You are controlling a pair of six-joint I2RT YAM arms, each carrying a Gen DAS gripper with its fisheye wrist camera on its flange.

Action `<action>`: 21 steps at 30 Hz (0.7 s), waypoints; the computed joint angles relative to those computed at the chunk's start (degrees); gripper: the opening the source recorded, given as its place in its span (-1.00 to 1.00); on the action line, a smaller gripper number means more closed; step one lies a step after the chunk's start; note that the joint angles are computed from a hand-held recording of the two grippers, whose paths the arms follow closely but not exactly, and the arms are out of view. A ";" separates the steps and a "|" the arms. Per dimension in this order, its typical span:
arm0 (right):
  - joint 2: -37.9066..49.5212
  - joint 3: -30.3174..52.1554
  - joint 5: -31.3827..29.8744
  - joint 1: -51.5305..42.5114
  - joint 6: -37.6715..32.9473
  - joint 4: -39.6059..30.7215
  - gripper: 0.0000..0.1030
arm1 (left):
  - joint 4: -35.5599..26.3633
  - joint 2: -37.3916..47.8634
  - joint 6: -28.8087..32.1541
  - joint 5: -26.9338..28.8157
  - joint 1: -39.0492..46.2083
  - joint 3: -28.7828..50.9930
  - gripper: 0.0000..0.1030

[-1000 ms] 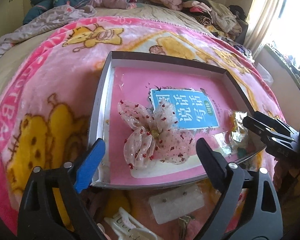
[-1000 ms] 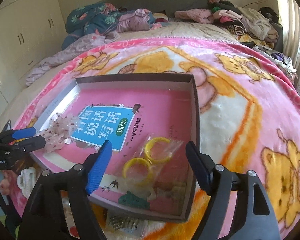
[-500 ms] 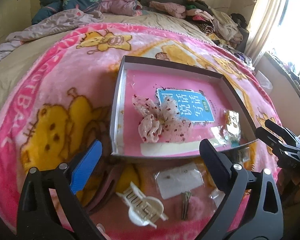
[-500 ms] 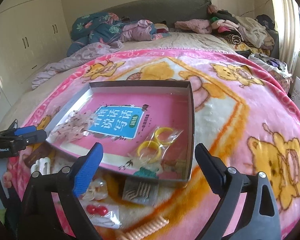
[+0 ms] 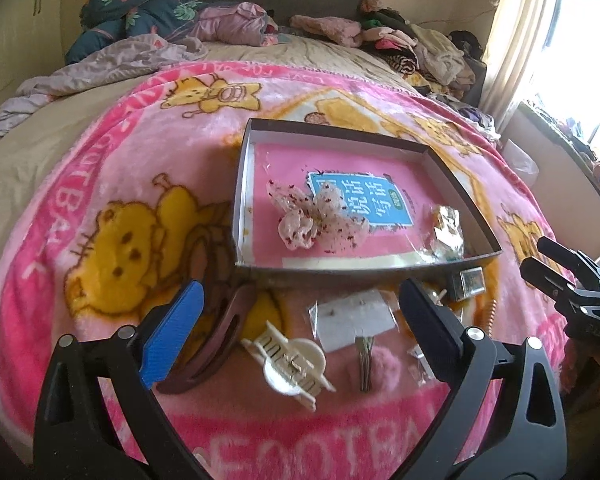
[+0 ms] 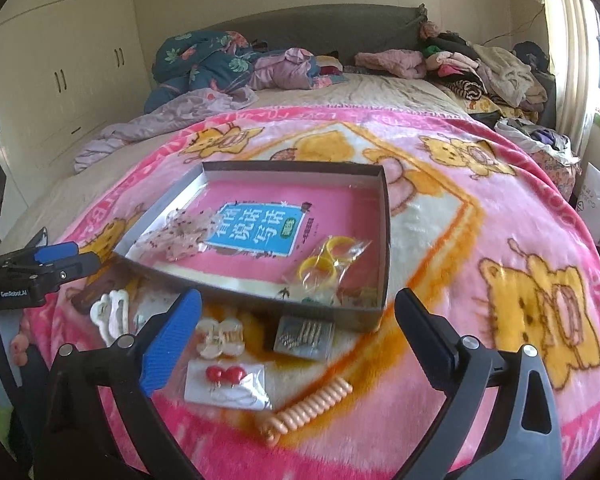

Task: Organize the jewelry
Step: 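Move both tools back from the tray toward the remaining jewelry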

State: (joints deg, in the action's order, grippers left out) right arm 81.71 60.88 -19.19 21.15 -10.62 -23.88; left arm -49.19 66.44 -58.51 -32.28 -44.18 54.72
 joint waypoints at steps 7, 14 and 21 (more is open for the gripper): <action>-3.47 -3.10 0.32 0.09 -0.97 -1.57 0.84 | -2.41 -1.00 -3.87 -1.66 -4.16 -1.19 0.74; -6.81 -6.33 -0.38 0.67 -0.69 -2.42 0.84 | -5.67 -1.78 -8.99 -3.49 -9.32 -2.39 0.74; -9.58 -9.00 -0.75 1.83 -0.46 -2.92 0.84 | -9.18 -2.46 -13.79 -5.02 -12.84 -2.68 0.74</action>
State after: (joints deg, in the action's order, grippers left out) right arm 72.14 51.88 -19.94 22.98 -11.08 -26.80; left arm -58.36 63.98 -72.29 -37.30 -57.02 52.04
